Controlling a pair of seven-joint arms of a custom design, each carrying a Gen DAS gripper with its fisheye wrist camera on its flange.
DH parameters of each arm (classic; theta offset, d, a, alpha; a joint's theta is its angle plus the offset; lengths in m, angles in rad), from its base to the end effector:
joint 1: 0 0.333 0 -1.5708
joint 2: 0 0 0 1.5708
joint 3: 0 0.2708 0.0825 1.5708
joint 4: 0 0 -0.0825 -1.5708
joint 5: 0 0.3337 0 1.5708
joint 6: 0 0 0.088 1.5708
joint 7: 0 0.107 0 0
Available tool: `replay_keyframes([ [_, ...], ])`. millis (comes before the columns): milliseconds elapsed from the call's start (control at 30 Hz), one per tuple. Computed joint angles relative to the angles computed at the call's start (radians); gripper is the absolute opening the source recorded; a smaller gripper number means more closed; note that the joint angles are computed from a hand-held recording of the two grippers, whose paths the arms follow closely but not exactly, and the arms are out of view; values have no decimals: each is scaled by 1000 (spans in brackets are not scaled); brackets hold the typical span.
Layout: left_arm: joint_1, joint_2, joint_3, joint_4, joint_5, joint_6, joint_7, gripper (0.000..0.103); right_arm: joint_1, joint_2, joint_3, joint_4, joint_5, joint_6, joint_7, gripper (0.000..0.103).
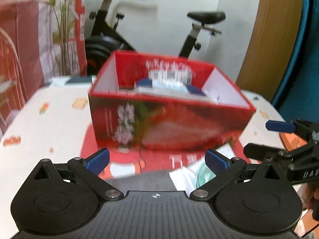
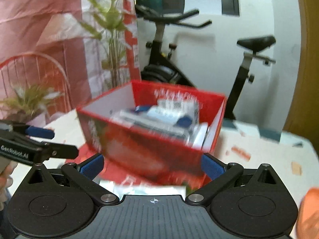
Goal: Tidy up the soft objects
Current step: 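Move both open tools down toward the bag of green cables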
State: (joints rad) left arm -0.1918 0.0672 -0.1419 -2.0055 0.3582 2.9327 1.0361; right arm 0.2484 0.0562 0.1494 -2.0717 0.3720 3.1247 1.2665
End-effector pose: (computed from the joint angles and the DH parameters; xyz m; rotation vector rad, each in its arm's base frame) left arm 0.5310 -0.2059 0.5033 -1.6551 1.8504 -0.9618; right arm 0.5279 0.1862 0.5032 -1.7971 1.2858 -0.6192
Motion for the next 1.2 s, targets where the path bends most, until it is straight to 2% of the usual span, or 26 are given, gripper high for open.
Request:
replay_keyframes([
  [133, 8, 15, -36, -15, -190, -30, 156, 97, 2, -8, 4, -66, 62, -2, -17, 102],
  [267, 9, 35, -55, -12, -352, -63, 287, 87, 2, 6, -2, -111, 56, -6, 8, 97],
  [367, 8, 42, -67, -28, -458, -48, 362, 78, -16, 23, 16, -124, 89, 18, 2, 97],
  [433, 19, 46, -89, -36, -574, -37, 462, 72, -30, 41, 25, -119, 88, 35, 20, 92],
  [500, 32, 57, -115, -27, -713, -47, 581, 66, -55, 56, 45, -107, 90, 34, 37, 83],
  [567, 26, 65, -118, -21, -770, -58, 629, 66, -90, 73, 73, -81, 111, 5, 22, 82],
  [667, 17, 77, -114, -12, -818, -80, 665, 65, -108, 90, 87, -66, 107, -11, 13, 80],
  [767, 15, 92, -110, 4, -849, -100, 689, 62, -131, 101, 117, -53, 146, -31, -13, 75],
  [967, 14, 115, -100, 27, -870, -138, 692, 54, -131, 93, 135, -70, 211, -13, -13, 69],
  [1200, 18, 128, -101, 40, -884, -140, 703, 51, -99, 63, 110, -95, 255, -21, 3, 61],
])
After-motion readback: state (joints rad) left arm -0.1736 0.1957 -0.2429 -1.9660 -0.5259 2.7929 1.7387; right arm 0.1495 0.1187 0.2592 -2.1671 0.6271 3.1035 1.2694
